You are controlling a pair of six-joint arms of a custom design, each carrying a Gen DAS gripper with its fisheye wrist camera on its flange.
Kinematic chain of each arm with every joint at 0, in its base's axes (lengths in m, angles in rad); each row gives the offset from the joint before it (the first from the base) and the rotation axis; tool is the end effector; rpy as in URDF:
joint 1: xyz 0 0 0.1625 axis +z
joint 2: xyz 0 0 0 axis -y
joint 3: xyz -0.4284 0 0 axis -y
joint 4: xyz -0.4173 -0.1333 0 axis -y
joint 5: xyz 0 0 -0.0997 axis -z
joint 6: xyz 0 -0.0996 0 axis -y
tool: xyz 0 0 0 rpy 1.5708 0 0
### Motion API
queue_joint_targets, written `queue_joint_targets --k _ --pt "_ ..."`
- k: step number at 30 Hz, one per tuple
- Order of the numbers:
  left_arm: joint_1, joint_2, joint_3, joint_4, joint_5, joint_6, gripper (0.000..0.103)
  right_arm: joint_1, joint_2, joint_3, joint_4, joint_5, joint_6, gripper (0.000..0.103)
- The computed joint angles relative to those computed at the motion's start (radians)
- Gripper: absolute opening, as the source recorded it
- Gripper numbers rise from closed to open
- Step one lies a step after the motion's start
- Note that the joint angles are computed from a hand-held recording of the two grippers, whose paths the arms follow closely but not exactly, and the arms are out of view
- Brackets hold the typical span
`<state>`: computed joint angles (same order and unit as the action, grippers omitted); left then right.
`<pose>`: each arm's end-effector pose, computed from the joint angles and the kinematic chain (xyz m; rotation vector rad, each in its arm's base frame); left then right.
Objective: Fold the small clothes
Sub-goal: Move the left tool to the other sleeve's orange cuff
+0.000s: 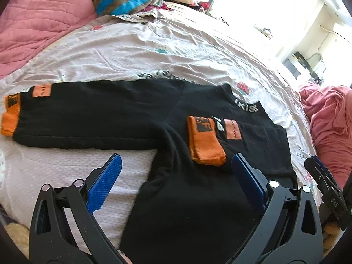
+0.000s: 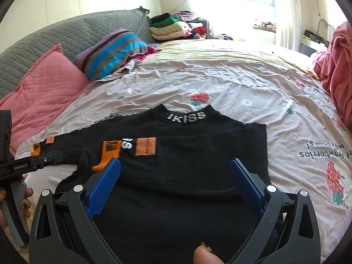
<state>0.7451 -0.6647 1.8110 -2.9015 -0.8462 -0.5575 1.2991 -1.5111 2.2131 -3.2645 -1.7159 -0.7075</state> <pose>-0.3211 -0.5674 -0.0085 0.2553 2.5683 -0.8072 -0.0146 -0.4955 0.3502 0.4183 -2.3172 1.0428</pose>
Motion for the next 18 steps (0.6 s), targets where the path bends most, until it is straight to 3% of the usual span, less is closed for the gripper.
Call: queue_joint_targets --k 18 --pt "0.016 -0.105 0.112 -0.048 0.084 -0.056 0.093 0.127 0.084 -0.001 -0.015 -0.018 -0.019 0.099"
